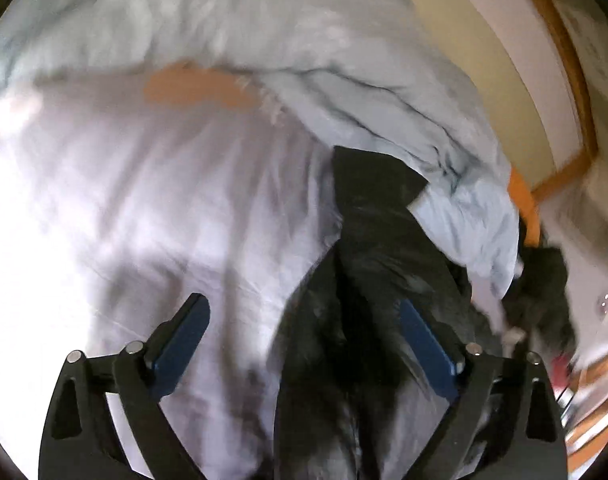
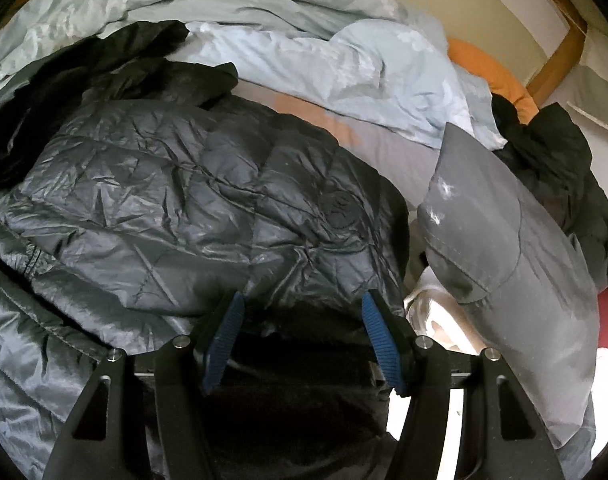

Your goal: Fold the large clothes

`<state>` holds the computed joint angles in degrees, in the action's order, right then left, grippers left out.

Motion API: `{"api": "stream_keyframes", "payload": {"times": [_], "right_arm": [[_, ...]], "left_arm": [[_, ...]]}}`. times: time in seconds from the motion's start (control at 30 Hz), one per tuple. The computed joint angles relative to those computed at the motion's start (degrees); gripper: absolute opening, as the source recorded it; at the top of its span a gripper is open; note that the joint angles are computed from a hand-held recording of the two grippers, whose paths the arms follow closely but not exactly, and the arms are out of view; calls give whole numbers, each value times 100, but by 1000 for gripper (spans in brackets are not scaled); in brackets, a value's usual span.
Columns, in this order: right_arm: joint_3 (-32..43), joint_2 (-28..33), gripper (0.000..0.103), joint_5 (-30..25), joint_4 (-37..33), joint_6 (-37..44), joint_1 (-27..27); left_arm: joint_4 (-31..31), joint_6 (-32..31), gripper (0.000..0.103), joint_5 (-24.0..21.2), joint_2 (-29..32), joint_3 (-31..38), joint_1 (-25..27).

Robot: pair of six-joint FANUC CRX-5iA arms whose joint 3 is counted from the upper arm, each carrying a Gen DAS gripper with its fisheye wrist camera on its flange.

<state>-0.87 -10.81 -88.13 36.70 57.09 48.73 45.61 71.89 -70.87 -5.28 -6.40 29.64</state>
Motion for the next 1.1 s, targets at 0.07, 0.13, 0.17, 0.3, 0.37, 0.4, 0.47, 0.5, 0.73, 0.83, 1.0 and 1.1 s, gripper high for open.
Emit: {"api": "stream_keyframes", "payload": {"times": [0.07,0.13,0.17,0.3,0.37,0.4,0.47,0.5,0.73,0.83,1.0,1.1], "right_arm": [[12,-3,64,25,-70,69,-40],[20,8,64,32,-100,142,-125],[3,3,64,29,-73,128,-163],[60,2,64,46,-200,84,-379],[79,19,64,24,-248,78,-427],[65,21,64,15,-241,76,-424],[42,19,64,-3,-222,77,-393],[38,14,64,-8,-217,82,-372],[-17,-34,64,7,-100,41,-204],[-36,-39,64,1,-53,45,-157],[-70,-99,64,-20,-33,41,-82],[-99,-116,64,-43,-20,70,-73]], "left_arm": [[57,12,93,-173,121,-20,-60],[-136,23,93,-401,263,135,-97],[-208,47,93,-505,310,154,-112],[223,-449,0,-600,260,-153,-96],[481,-650,0,-485,85,-344,-39],[357,-655,0,-227,-118,-369,-38],[479,-723,0,178,-436,-504,65],[552,-699,0,280,-568,-556,157],[-651,21,0,1873,-2069,-671,625],[-1454,265,0,1844,-2249,-195,661],[-2905,989,0,302,-2047,343,412],[-1567,280,1,-1161,-1551,-69,968]]}}
